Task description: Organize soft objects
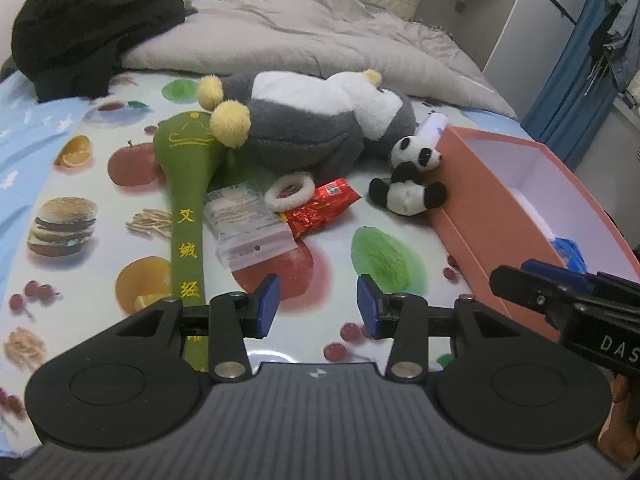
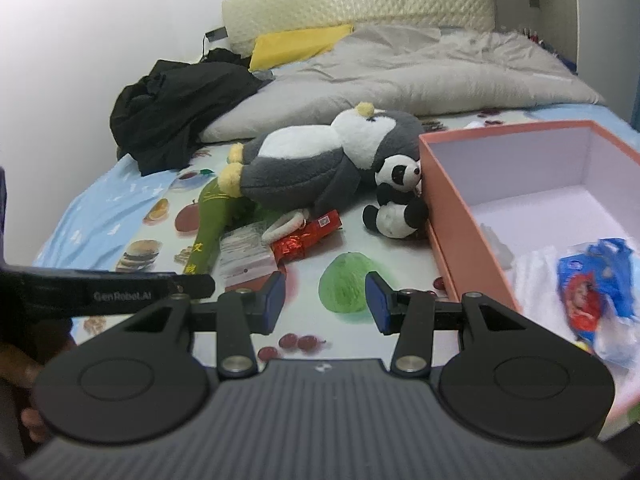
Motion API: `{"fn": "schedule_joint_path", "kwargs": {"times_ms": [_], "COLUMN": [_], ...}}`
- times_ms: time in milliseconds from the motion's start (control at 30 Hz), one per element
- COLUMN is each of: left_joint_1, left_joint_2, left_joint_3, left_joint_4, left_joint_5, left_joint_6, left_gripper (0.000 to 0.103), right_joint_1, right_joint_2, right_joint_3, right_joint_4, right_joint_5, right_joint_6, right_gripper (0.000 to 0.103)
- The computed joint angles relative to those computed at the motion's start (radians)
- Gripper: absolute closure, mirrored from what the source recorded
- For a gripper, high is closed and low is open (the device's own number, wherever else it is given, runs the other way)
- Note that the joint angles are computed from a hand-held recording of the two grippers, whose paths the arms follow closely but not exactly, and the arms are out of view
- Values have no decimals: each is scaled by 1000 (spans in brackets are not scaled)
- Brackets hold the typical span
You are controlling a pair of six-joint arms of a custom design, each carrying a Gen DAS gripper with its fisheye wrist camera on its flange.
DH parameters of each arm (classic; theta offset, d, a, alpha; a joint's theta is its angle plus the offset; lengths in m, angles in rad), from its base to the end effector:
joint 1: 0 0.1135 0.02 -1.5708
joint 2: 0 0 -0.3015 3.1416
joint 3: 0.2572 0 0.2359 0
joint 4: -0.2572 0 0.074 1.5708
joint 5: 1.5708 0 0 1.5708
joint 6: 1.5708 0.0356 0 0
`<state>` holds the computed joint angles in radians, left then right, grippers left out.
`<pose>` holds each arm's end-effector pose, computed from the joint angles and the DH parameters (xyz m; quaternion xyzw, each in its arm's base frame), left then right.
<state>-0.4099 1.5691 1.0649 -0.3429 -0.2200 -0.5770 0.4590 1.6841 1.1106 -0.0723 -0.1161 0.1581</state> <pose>0.2968 -0.1205 0.2758 -0.1163 0.9231 -0.0762 0.3585 0.3260 0.1657 0.2739 -0.1595 0.8795 0.1847 0.4086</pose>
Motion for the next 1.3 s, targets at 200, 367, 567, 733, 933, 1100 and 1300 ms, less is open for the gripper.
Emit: {"fn": "schedule_joint_path", "kwargs": {"times_ms": [200,367,567,733,933,1100,1300], "left_joint_1": [108,175,212,253,258,257,246], "left_joint_2": [132,248,379,447,529,573,594], "left_joint_3": [51,137,244,299,378,423,456], "left_joint_4": [91,119,123,154,148,149,145], "left_joint_5": [74,111,116,210,251,269,270], "left_joint_6": [47,111,263,331,382,407,446], "left_gripper": [55,55,55,56,63,71,91], "right_joint_1": [-10,-16,-27,-40,-50,-60,-67], "right_joint_2": [171,308,459,572,661,720,762], "right_joint_3": [151,283,442,565,682,764,816], "right_joint_4": [-5,-33,-85,-120,-149,-172,-195], "right_joint_5": [-30,-69,-130,-191,-221,-245,-282], "right_joint_6": [31,69,136,191,234,270,288], "right_gripper": [56,56,56,58,63,72,88]}}
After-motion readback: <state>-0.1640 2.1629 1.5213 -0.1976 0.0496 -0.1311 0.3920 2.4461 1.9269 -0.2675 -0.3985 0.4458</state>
